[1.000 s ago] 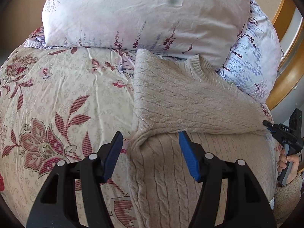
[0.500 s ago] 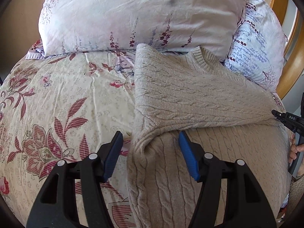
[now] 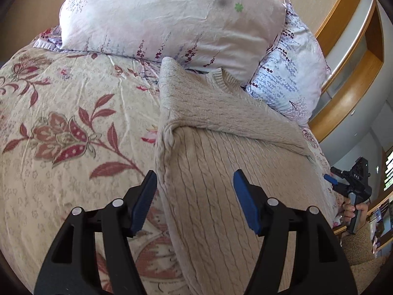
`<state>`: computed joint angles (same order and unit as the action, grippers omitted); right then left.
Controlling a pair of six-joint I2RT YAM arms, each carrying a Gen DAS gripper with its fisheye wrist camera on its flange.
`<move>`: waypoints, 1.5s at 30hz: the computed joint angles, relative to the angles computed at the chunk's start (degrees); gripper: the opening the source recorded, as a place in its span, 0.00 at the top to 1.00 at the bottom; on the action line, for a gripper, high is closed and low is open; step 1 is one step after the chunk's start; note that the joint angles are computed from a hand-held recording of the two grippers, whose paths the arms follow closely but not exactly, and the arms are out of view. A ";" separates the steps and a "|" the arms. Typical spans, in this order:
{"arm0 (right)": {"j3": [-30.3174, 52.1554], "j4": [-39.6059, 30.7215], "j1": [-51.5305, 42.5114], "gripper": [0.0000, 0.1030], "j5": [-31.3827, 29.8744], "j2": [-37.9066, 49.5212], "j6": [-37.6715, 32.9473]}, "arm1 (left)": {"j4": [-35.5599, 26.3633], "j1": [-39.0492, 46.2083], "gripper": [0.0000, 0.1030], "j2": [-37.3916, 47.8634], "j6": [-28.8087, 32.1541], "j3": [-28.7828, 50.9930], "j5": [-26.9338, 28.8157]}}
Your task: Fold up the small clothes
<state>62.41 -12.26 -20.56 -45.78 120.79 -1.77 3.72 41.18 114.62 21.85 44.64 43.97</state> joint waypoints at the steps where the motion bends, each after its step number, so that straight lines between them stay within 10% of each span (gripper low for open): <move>1: -1.24 -1.20 -0.92 0.46 -0.53 -0.55 -1.87 | -1.46 0.92 0.39 0.08 1.03 -0.27 0.89; 26: -18.76 -16.75 -4.12 0.83 -10.62 -7.07 -29.38 | -26.41 14.39 0.75 2.53 32.00 -10.15 9.01; 31: -22.43 -9.72 -1.64 0.92 -8.52 -11.64 -25.27 | -23.43 12.61 0.92 0.77 29.78 -11.89 6.68; 45: -34.99 24.75 -0.31 0.93 -5.60 -33.45 -5.95 | -12.46 11.50 0.94 -14.76 12.05 -12.46 13.50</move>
<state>27.42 12.49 -20.87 -51.38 87.33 -7.72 -8.74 52.68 99.86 33.90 32.17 57.47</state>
